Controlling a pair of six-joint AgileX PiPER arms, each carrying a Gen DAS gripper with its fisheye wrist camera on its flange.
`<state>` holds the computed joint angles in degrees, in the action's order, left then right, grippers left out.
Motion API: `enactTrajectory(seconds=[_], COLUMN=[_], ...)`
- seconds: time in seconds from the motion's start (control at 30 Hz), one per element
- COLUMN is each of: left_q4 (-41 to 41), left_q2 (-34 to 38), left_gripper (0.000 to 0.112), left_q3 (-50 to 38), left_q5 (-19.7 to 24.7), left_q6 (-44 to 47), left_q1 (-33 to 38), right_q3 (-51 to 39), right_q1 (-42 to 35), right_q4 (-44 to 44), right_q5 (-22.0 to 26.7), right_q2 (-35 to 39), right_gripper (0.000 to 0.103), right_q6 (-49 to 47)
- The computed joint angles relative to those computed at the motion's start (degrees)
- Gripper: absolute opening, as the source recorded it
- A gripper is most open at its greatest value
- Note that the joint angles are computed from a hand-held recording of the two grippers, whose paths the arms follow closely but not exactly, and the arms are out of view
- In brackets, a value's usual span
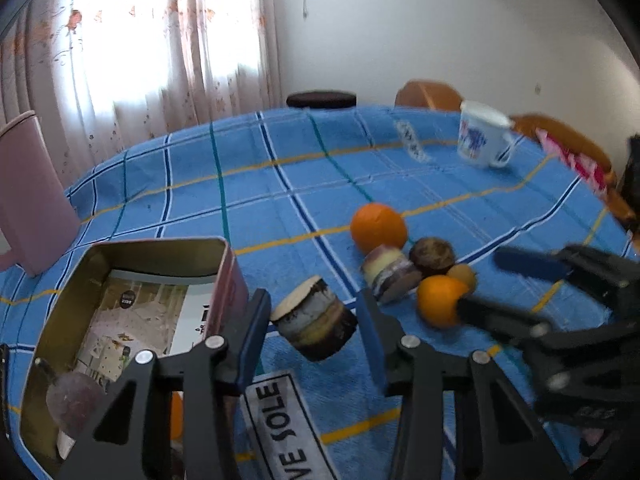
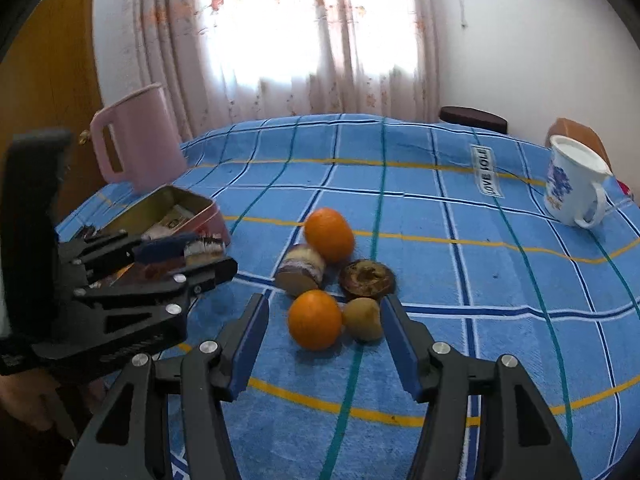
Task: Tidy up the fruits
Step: 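Grasp the round brown-and-white cake with the left tool while the right tool grasps an orange, then carry the cake with the left tool while the right tool carries the orange to the tin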
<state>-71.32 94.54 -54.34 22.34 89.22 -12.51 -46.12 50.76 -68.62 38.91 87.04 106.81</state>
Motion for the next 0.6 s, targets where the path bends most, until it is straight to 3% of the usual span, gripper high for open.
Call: enactTrajectory(seconds=[0.13,0.33,0.4,0.6], left_q4=[-13.3,-16.3,-16.6,-22.3], left_q2=[-2.1,-1.8,-1.8,-3.2], left_gripper=[0.046,0.046,0.046,0.046], left_q3=[3.1,3.0,3.2,5.5], left_q5=[2.0,5.3,6.0,6.7], left_q6=[11.7,13.4,13.6,19.5], left_q1=[2.4,4.7,5.0,5.7], right_q3=[-3.8,-7.5,-8.7,-7.3], right_q1=[-0.9,-0.1,0.9,2.7], right_q4=[6.5,11.3,11.5,7.9], right_q5=[-0.6,3.2,6.6,6.8], right_q2=[3.0,6.3,7.3,5.8], right_gripper=[0.051,0.047,0.033,0.032], right_q6=[-9.4,-15.9,-16.1,-13.3])
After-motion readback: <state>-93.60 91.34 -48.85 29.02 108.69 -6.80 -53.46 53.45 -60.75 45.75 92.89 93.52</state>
